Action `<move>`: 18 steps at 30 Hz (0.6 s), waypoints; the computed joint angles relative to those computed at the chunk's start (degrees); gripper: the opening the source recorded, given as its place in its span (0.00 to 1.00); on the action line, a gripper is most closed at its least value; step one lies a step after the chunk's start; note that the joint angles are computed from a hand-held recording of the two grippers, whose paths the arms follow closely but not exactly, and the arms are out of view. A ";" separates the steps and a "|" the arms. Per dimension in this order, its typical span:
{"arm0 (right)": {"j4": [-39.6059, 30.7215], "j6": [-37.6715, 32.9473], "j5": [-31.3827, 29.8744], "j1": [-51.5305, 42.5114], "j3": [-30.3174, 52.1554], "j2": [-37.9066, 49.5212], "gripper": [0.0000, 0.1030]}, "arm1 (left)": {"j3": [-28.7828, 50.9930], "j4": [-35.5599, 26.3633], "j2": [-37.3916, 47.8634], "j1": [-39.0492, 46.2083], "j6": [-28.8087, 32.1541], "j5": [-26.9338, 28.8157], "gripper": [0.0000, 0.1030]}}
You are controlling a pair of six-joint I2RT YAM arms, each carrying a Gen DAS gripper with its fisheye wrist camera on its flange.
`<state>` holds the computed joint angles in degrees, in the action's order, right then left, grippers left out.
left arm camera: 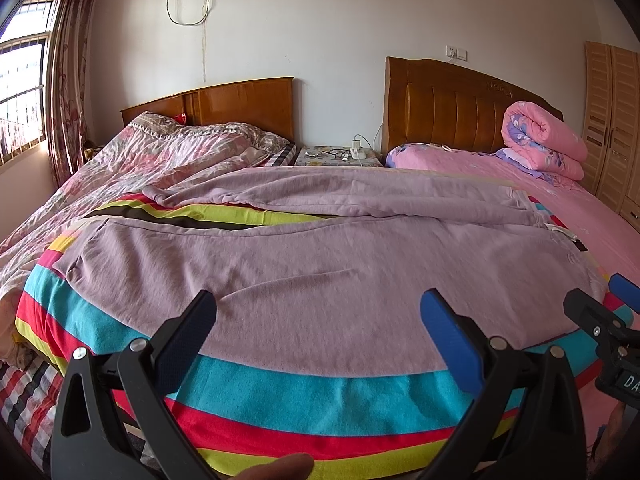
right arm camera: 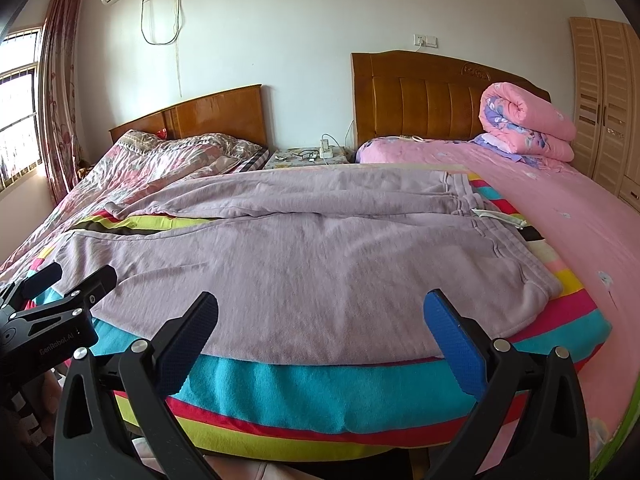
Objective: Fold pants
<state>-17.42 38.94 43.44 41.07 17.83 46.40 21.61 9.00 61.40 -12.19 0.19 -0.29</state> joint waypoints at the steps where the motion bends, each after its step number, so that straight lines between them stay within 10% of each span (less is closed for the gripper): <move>1: 1.39 -2.21 -1.73 -1.75 -0.40 -0.19 0.96 | 0.36 -0.04 0.82 0.09 0.33 0.29 0.99; 10: 17.11 -34.17 -32.10 -36.70 11.50 15.95 0.96 | 21.89 -4.03 19.79 2.22 6.88 -0.78 0.99; 18: 6.90 -57.84 -52.80 -52.86 61.33 63.62 0.96 | 78.90 -45.42 60.04 9.73 3.42 21.74 0.99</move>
